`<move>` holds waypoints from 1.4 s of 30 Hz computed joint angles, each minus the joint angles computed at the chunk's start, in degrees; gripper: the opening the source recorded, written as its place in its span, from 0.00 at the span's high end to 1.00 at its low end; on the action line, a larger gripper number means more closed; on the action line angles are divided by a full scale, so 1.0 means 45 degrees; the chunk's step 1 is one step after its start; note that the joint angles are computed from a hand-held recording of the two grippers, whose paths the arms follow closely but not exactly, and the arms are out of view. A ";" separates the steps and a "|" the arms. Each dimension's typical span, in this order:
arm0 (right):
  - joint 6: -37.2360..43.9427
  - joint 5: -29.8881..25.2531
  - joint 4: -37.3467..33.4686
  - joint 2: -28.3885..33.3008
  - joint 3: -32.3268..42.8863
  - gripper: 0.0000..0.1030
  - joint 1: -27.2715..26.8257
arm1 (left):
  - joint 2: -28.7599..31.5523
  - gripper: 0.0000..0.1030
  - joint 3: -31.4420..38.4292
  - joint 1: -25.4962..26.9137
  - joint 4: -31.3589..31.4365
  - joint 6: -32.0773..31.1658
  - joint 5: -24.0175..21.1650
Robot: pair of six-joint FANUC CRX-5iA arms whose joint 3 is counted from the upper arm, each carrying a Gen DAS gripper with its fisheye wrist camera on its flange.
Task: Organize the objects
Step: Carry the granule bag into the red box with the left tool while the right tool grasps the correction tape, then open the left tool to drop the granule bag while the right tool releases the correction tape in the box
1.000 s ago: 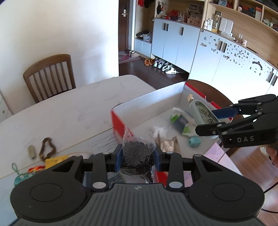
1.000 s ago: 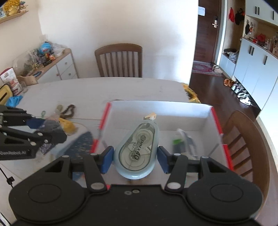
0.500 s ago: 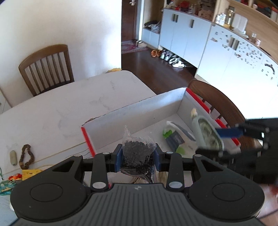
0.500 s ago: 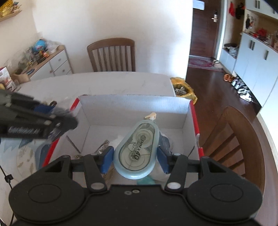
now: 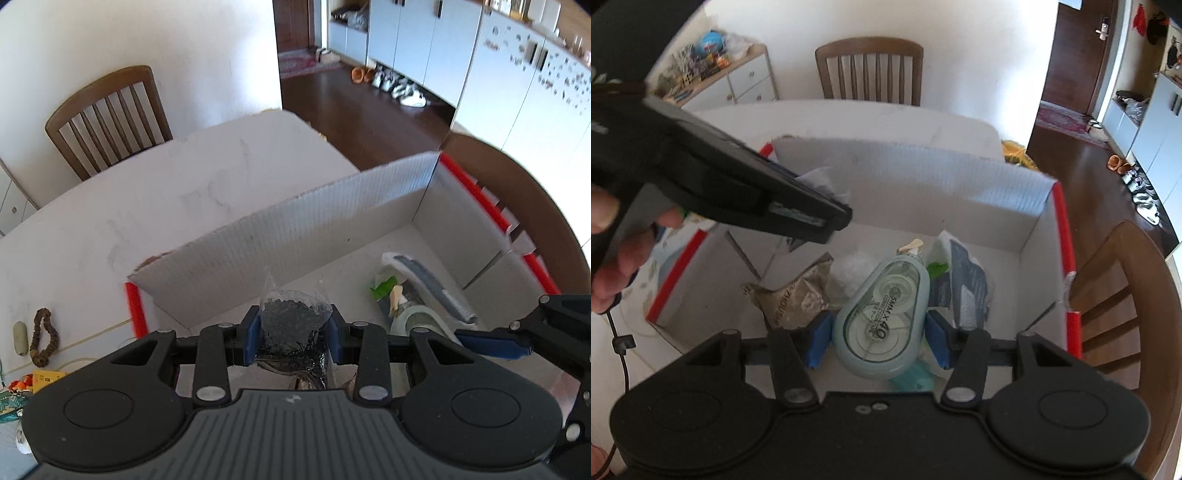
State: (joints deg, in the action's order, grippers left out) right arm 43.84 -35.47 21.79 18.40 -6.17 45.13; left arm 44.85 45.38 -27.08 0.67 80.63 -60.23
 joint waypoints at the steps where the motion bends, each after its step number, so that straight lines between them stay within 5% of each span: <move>1: 0.0350 -0.0086 -0.0293 0.0090 0.0149 0.49 -0.0032 | 0.0186 0.66 0.0244 -0.0040 -0.0066 0.0031 -0.0176; 20: 0.2355 -0.1184 -0.2250 0.1035 0.1430 0.49 -0.0376 | 0.1742 0.65 0.2032 -0.0019 -0.0502 0.0052 -0.1539; 27: 0.2171 -0.0865 -0.2411 0.0750 0.1161 0.44 -0.0452 | 0.1347 0.62 0.1343 0.0014 -0.0372 0.0014 -0.0957; 34: 0.1239 -0.0368 -0.1898 0.0374 0.0725 0.43 -0.0497 | 0.0682 0.46 0.0386 0.0171 0.0138 -0.0218 -0.0255; 42: -0.0530 0.0139 -0.0809 -0.0355 -0.0110 0.42 -0.0340 | -0.0357 0.46 -0.0961 0.0426 0.0875 -0.0838 0.0528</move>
State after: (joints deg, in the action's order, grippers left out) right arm 41.46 -34.85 18.15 16.80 -6.66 43.60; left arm 43.24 41.05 -25.16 4.61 76.86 -57.85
